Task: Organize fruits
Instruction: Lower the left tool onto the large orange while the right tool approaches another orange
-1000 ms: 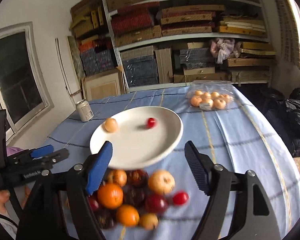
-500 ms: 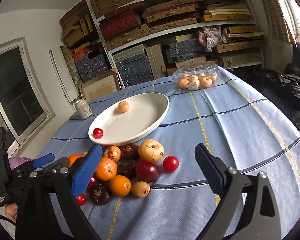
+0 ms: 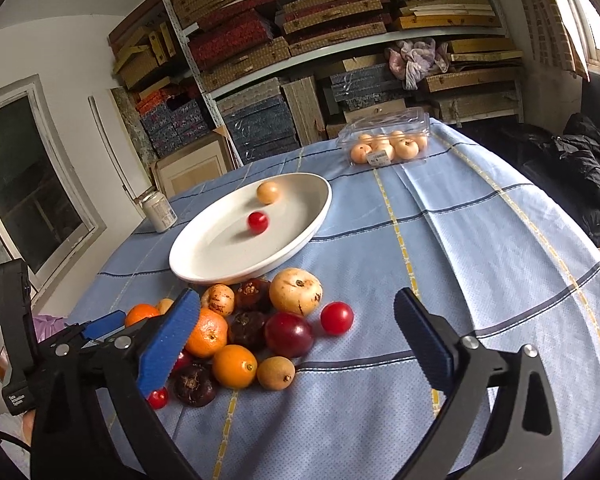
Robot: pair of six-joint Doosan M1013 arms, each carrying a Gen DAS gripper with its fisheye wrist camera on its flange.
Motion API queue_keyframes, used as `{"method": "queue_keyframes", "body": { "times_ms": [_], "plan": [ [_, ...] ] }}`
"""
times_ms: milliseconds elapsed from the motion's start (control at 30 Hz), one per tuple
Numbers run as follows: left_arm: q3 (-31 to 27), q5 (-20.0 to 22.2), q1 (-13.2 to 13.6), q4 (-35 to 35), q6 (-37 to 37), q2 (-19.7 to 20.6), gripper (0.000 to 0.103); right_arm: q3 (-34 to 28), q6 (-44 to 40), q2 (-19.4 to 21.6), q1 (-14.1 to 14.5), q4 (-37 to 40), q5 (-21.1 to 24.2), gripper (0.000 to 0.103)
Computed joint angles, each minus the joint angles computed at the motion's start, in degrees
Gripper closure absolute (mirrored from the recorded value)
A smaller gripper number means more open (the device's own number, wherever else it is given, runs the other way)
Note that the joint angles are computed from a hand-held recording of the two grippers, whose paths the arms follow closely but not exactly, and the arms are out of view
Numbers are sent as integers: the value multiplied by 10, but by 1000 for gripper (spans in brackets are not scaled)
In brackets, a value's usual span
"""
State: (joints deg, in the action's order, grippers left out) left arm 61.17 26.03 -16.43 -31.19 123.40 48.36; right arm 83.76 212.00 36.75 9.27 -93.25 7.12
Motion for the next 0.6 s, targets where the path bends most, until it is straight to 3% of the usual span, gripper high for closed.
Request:
{"method": "queue_keyframes", "body": {
  "times_ms": [100, 267, 600],
  "plan": [
    [-5, 8, 1, -4, 2, 3, 27, -2, -19, 1, 0, 20, -3, 7],
    [-30, 51, 6, 3, -15, 17, 53, -4, -70, 1, -1, 70, -5, 7],
    [-33, 50, 5, 6, -13, 20, 58, -8, -145, 4, 0, 141, -8, 7]
  ]
}}
